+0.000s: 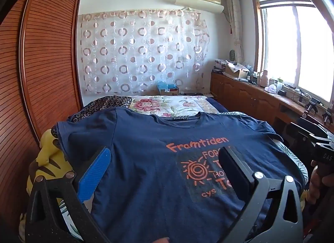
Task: Fold small clothes
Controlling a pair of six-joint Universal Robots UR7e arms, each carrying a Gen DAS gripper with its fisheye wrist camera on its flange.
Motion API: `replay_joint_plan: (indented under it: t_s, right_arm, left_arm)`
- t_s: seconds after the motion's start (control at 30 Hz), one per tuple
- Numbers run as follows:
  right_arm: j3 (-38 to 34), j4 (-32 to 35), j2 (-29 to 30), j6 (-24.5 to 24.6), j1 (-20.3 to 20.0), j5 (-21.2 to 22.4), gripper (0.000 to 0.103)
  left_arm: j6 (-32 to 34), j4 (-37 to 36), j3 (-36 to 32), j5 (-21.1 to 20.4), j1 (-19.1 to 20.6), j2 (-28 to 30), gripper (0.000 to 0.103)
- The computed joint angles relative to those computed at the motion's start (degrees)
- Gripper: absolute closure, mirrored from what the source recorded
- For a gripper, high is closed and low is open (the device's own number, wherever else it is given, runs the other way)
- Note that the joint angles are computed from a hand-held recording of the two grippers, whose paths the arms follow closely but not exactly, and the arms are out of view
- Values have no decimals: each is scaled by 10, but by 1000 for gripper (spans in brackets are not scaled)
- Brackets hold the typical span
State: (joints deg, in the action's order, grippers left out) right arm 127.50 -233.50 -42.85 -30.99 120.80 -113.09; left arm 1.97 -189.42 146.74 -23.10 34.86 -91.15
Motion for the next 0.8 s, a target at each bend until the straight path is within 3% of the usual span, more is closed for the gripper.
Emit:
replay_joint_plan:
  t_s: [0.27,0.53,0.8]
  right_arm:
    - [1,-3,0,0,0,1,0]
    - [-3,-1,4,-1,2,-1,0]
    - [-3,0,4,-2,3,0,0]
  left_arm:
    - [12,-24,5,1,-6,9,0]
    - [-13,24,2,8,-18,-15,0]
    - [-7,9,3,10,-19,-7,0]
